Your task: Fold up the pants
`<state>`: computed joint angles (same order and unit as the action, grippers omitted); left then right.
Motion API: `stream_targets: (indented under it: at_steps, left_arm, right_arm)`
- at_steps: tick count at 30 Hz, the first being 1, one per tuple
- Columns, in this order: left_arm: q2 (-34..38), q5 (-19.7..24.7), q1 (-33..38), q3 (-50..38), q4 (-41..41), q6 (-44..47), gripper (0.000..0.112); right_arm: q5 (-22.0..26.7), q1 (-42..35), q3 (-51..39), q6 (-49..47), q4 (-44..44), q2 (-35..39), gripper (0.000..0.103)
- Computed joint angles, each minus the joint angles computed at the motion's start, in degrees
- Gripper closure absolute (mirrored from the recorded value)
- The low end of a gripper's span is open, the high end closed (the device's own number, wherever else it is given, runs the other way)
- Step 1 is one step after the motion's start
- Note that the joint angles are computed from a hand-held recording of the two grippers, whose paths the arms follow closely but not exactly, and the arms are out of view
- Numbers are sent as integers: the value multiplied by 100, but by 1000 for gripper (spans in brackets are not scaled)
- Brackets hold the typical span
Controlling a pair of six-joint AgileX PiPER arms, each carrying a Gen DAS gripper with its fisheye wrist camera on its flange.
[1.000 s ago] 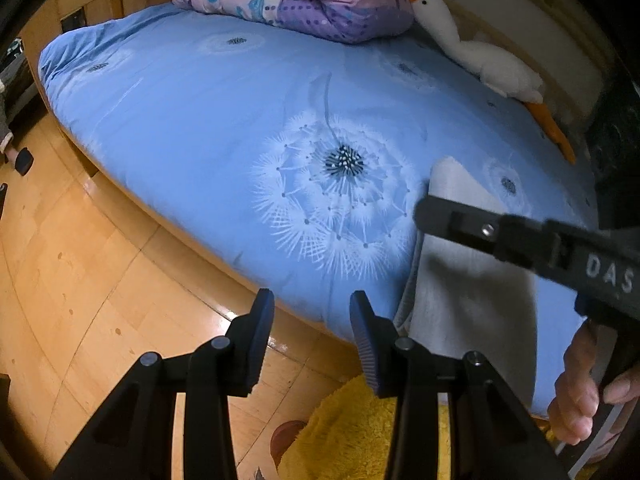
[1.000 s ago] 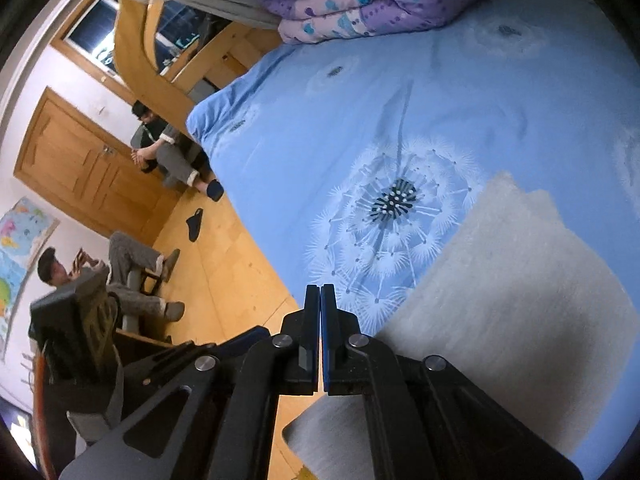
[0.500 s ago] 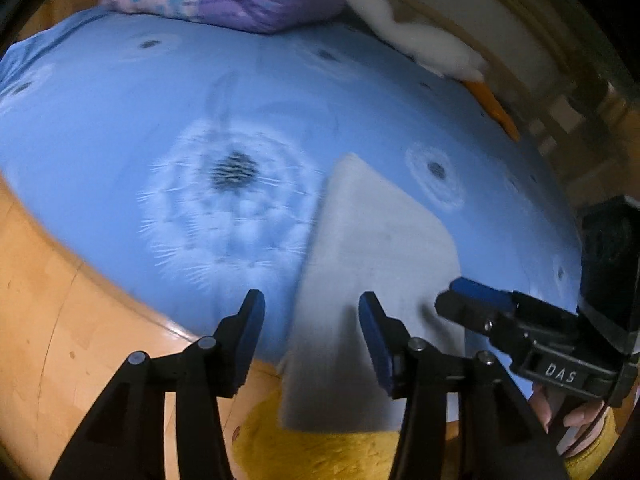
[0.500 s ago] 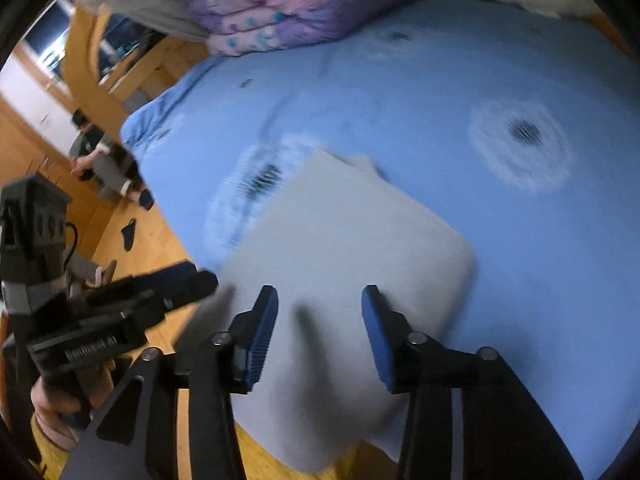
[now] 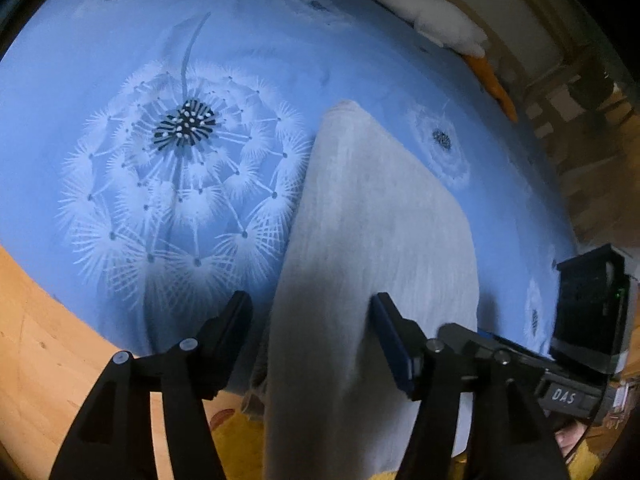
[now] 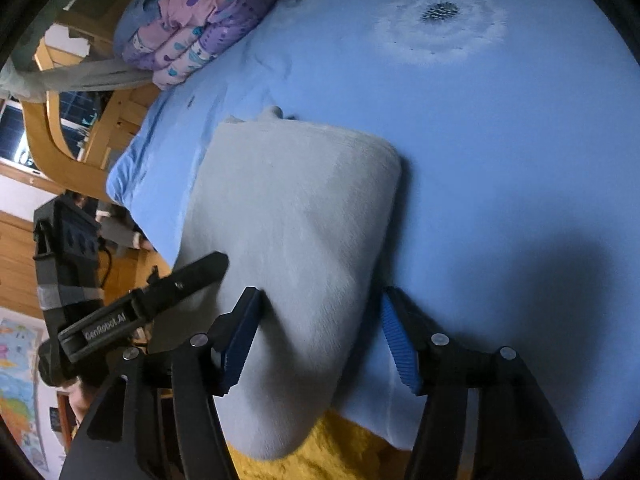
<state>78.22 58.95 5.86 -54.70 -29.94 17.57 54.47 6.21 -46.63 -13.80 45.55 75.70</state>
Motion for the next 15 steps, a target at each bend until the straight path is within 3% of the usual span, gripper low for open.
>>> stream_targets:
  at_steps: [6, 7, 8, 12, 15]
  left_arm:
    - [86, -174, -80, 145, -319, 286, 46]
    - [71, -203, -102, 155, -324, 264, 46]
    - [46, -193, -74, 171, -370, 292, 47]
    - [-363, -272, -113, 378, -397, 281, 55]
    - [-668, -184, -256, 456, -421, 84, 60]
  right_arm:
    - [-550, 543, -125, 84, -3, 206, 29]
    - [-549, 544, -126, 45, 25, 187, 33]
    - [-523, 520, -113, 40, 19, 165, 45]
    - [-67, -3, 34, -418, 505, -94, 64]
    - [73, -47, -41, -322, 331, -444, 69]
